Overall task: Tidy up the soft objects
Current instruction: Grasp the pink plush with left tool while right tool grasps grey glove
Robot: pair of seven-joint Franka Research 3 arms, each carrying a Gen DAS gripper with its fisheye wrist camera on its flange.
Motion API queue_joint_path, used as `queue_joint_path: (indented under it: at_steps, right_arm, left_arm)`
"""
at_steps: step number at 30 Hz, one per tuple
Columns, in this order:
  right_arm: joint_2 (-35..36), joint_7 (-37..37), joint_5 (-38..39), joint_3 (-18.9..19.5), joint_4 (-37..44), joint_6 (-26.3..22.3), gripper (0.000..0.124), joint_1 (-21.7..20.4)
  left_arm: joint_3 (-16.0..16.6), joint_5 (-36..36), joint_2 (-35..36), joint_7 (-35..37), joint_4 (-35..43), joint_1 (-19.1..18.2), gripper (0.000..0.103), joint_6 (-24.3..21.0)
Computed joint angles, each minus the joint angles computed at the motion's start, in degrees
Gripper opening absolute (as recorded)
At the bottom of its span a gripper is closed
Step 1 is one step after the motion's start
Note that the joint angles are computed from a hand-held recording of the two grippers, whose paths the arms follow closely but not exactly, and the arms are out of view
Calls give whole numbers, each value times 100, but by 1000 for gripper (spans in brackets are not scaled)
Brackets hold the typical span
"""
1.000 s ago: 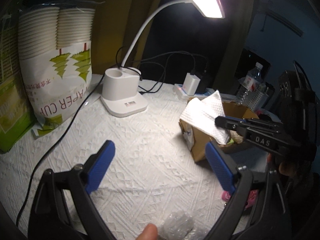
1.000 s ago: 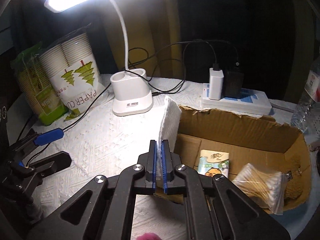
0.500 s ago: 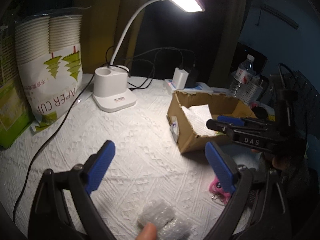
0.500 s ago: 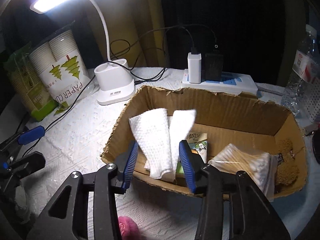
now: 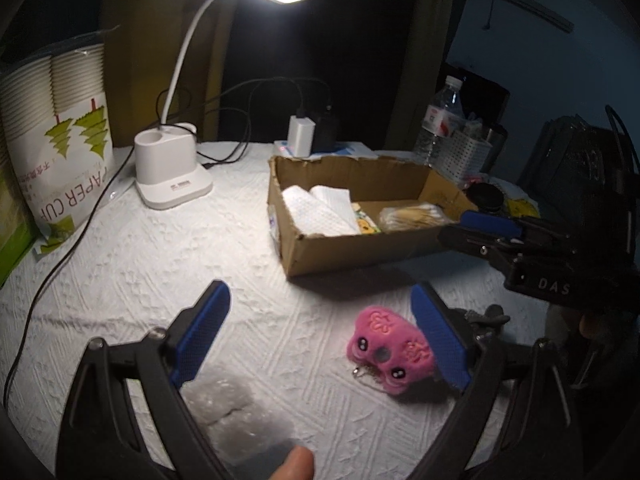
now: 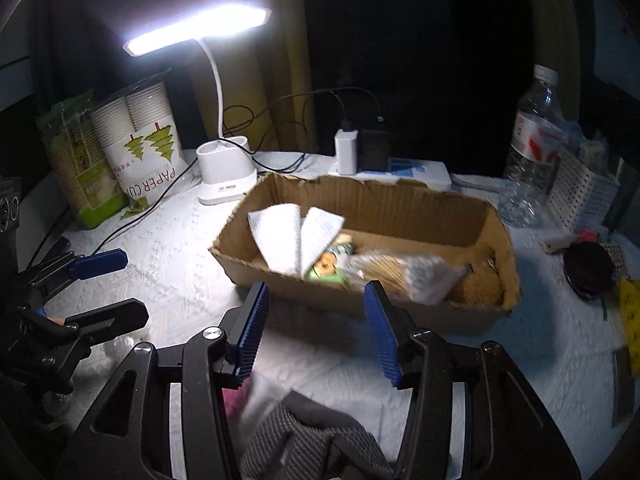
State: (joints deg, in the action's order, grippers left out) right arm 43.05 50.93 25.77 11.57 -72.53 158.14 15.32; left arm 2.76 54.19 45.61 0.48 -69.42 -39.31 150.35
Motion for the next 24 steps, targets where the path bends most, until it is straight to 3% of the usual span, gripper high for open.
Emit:
queue_joint_path:
  at_steps: [8, 14, 24]
  right_arm:
    - [-584, -393, 462, 153, -1184, 311, 52, -429]
    - [-678, -688, 730, 256, -1508, 141, 52, -613]
    - [-629, -927, 845, 183, -1659, 104, 51, -468]
  left_arm:
    - [-175, -586, 659, 684, 950, -58, 93, -216]
    - [-175, -1089, 1074, 1056, 1519, -132, 93, -458]
    - [-152, -1642, 1484, 1397, 2070, -194, 93, -829]
